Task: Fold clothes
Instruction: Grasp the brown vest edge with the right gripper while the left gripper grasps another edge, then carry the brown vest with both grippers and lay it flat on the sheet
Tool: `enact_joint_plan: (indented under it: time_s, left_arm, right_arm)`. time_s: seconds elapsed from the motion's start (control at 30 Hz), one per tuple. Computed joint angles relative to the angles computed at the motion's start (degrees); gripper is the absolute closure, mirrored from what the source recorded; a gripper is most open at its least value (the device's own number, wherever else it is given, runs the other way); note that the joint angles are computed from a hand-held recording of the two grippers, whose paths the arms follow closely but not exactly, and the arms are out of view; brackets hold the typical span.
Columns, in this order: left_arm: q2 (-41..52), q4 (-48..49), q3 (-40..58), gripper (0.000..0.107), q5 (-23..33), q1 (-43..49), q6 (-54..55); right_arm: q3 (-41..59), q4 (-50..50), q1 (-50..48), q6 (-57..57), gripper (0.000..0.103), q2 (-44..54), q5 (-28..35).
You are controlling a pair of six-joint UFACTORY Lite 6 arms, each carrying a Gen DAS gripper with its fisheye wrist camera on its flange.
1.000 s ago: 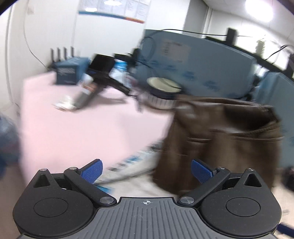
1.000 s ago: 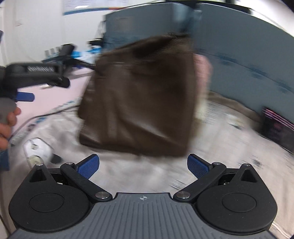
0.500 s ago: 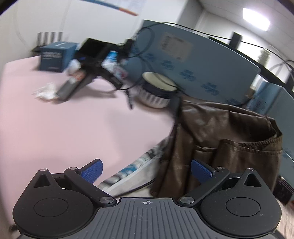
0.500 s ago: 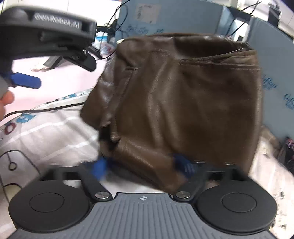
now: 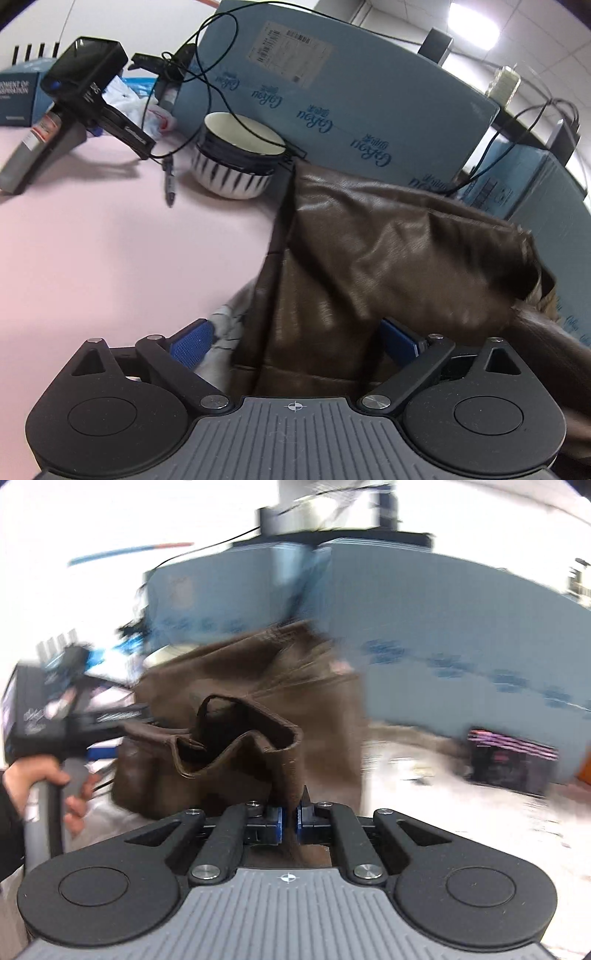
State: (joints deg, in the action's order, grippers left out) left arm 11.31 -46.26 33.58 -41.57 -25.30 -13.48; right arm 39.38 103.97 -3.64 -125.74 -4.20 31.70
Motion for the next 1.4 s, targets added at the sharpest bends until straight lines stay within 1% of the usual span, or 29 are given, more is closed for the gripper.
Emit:
enact_joint_plan:
  time_s: [0.1,0.13,0.17,0.2,0.23,0.27,0.33,0.43,0.53,0.63,0.73,0.8,0.87,0.9,0.93,1.03,1.1,1.17,1.23,1.3,1.37,1.4]
  left_arm:
    - [1.1,1.1,1.5,0.02,0.2,0.4,0.4]
    - [1.3,1.0,2.0,0.025,0.1,0.2,1.0]
    - [1.3,0.8,2.4,0.027,0.0,0.0,1.6]
    - [1.4,0.6,2.7,0.035,-0.2,-0.3,2.2]
    - [1.4,0.4,3.1,0.049,-0.3,-0.5,2.8]
    - [1.3,-1.4,3.5,0.054,-0.5,-1.4,5.0]
    - [0.8,-6.7,4.3,0.072,-1.1,-3.7,11.6]
    - [-2.3,-11.6,3.2,0.085,-2.1,-6.9,16.5]
    - [-6.8,-18.4,2.1,0.088,-2.7,-11.9,23.3]
    - [-11.2,-24.2,1.6,0.089,-2.6,-17.7,29.1]
    - [-10.3,-29.1,5.0,0.089,-3.2,-24.1,32.0]
    - [-6.9,-30.7,9.2,0.09,-2.4,-28.0,32.9]
    - [-0.9,-30.4,14.8,0.09,-0.5,-30.7,33.0]
    - [2.6,-29.4,18.0,0.093,0.9,-31.3,32.1]
    - [6.2,-28.6,21.4,0.095,2.2,-31.7,31.6]
    - [17.1,-27.6,33.2,0.096,4.7,-32.6,33.4]
    - [22.8,-26.9,40.4,0.096,6.4,-32.2,34.4]
    - [27.1,-26.9,46.5,0.096,8.3,-31.6,37.3]
    - [31.0,-29.2,52.1,0.095,10.4,-31.2,42.5]
    - [34.2,-35.2,56.5,0.095,12.3,-31.0,49.5]
    - [36.8,-43.0,60.2,0.088,13.2,-30.9,57.6]
    - [37.1,-45.1,60.6,0.084,13.3,-30.9,59.9]
  right_arm:
    - [2.4,-1.9,-6.2,4.8,0.097,-0.1,0.2]
    - [3.6,-2.3,-8.1,6.2,0.097,0.9,0.4]
    - [4.7,-2.5,-9.4,6.9,0.097,2.2,0.7]
    - [5.9,-2.6,-10.6,7.6,0.097,3.5,0.8]
    - [7.2,-3.1,-11.9,8.7,0.097,4.9,1.2]
    - [8.4,-4.7,-13.5,10.7,0.097,6.3,2.6]
    - [9.6,-7.0,-16.4,13.2,0.097,7.5,5.8]
    - [9.3,-9.0,-20.4,13.1,0.099,6.5,11.3]
    - [11.4,-14.7,-25.2,17.9,0.099,6.2,16.5]
    - [14.9,-19.5,-31.8,20.4,0.099,7.0,20.9]
    - [19.8,-23.4,-39.2,21.3,0.099,10.0,24.3]
    - [23.2,-25.6,-43.6,21.4,0.099,12.6,25.2]
    - [26.9,-27.6,-47.7,21.0,0.099,16.2,25.6]
    - [28.8,-28.1,-49.5,20.2,0.099,18.1,25.6]
    - [30.5,-28.2,-50.9,18.7,0.099,20.0,25.3]
    - [38.3,-29.0,-54.9,17.6,0.099,27.4,24.7]
    - [43.1,-28.1,-57.2,16.1,0.099,31.9,24.0]
    - [48.9,-28.4,-59.7,18.2,0.099,36.5,25.2]
    - [53.6,-29.6,-61.5,19.6,0.099,40.8,25.2]
    - [58.8,-33.8,-62.8,23.0,0.099,45.7,24.9]
    - [63.6,-39.1,-63.7,26.4,0.098,50.7,24.7]
    - [66.2,-41.9,-64.1,28.2,0.097,53.3,24.7]
